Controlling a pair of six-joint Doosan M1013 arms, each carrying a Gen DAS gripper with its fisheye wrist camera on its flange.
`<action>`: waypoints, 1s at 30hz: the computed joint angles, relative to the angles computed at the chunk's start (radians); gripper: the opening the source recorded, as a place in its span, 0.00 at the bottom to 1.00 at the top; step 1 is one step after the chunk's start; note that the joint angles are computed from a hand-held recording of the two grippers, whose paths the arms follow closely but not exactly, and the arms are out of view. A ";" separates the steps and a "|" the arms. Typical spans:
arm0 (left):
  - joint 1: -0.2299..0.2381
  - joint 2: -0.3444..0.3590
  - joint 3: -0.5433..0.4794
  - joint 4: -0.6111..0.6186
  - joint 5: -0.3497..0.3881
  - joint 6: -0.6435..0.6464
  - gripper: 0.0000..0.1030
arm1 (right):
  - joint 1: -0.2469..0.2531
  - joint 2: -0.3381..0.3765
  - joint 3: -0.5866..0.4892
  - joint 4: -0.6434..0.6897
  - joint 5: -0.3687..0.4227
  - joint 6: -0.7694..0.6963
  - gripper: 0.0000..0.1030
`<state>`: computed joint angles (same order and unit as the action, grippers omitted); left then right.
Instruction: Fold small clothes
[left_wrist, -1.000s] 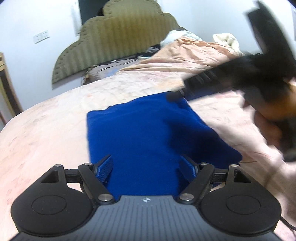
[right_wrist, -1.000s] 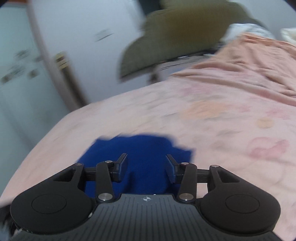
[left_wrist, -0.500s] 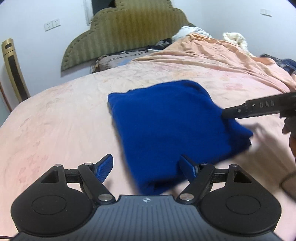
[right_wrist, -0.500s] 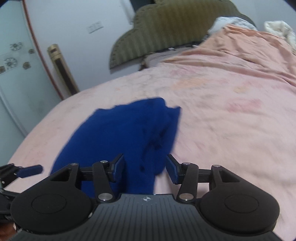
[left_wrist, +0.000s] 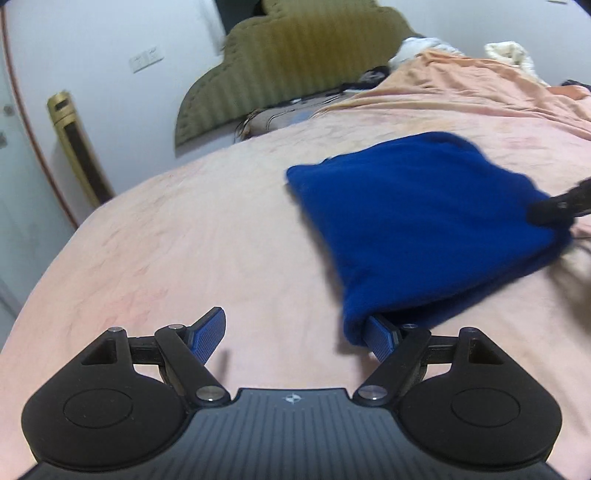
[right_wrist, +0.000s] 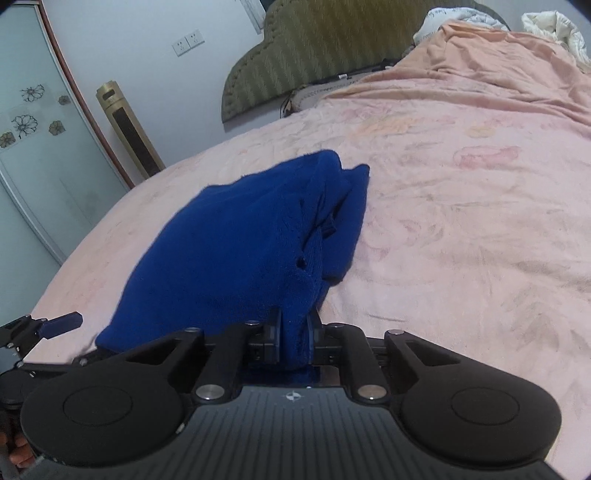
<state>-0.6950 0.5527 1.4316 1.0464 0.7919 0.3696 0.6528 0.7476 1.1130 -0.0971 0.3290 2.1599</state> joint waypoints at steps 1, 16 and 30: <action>0.008 -0.005 0.001 -0.039 -0.019 0.014 0.80 | 0.004 0.002 -0.008 -0.027 0.022 0.002 0.14; 0.021 0.010 -0.101 -0.230 -0.087 0.086 0.78 | 0.035 0.008 -0.036 -0.304 0.051 0.160 0.35; 0.017 0.069 -0.178 -0.363 0.006 0.192 0.78 | 0.042 0.023 -0.048 -0.252 0.093 0.076 0.43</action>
